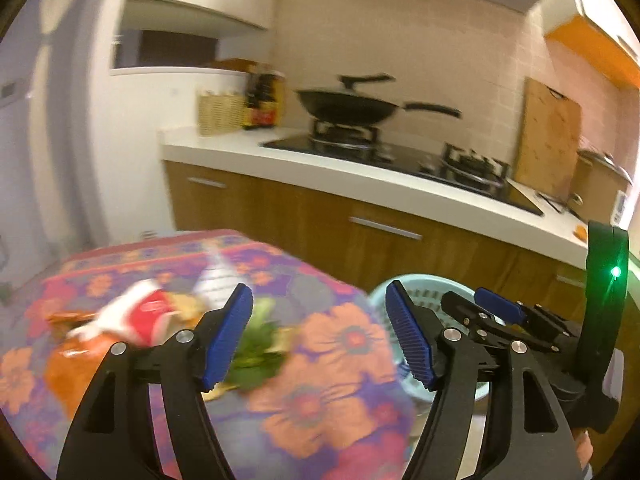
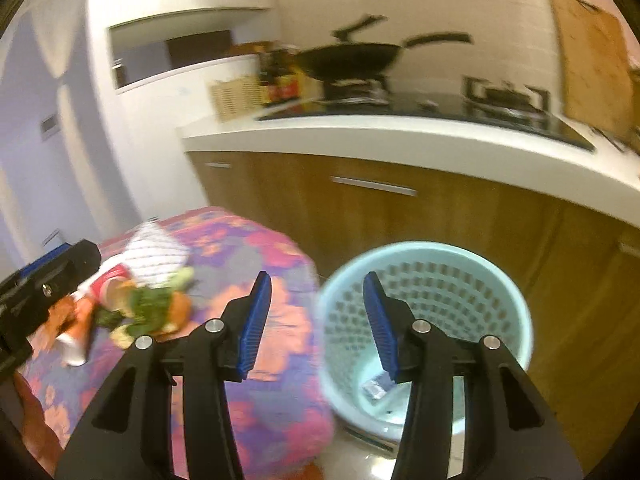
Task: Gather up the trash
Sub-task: 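Grasp the orange chip bag with the left tool while the right tool grasps the greens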
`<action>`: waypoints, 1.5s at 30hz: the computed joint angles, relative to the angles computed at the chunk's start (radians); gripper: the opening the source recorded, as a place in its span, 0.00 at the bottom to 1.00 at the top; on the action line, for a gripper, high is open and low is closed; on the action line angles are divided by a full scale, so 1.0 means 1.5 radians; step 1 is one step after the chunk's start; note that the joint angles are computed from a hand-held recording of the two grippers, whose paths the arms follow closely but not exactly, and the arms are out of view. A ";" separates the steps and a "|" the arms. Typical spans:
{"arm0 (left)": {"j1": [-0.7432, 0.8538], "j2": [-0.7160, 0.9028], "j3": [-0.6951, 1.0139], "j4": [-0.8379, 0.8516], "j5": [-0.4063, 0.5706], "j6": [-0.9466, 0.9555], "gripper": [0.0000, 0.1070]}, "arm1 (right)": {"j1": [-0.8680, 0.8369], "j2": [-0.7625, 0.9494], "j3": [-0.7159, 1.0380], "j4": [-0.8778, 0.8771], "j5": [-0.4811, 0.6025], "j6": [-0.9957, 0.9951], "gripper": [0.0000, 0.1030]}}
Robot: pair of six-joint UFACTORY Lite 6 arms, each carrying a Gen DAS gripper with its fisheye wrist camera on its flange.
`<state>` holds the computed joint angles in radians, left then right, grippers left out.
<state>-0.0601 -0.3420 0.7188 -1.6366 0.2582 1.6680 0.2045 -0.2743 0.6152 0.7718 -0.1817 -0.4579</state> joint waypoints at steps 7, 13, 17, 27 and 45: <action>0.305 -0.077 -0.055 0.042 0.127 0.030 0.75 | 0.173 0.097 0.075 0.156 -0.085 -0.110 0.43; 0.485 0.012 -0.021 0.010 0.191 0.115 0.81 | 0.248 0.220 0.162 0.111 -0.145 -0.047 0.43; 0.559 0.116 0.035 0.028 0.238 0.116 0.81 | 0.280 0.303 0.236 0.163 -0.157 -0.101 0.44; 0.555 0.333 0.170 0.152 0.299 -0.027 0.80 | 0.295 0.345 0.281 0.269 -0.163 -0.227 0.58; 0.549 0.375 0.177 0.152 0.367 -0.033 0.49 | 0.285 0.361 0.303 0.309 -0.138 -0.271 0.59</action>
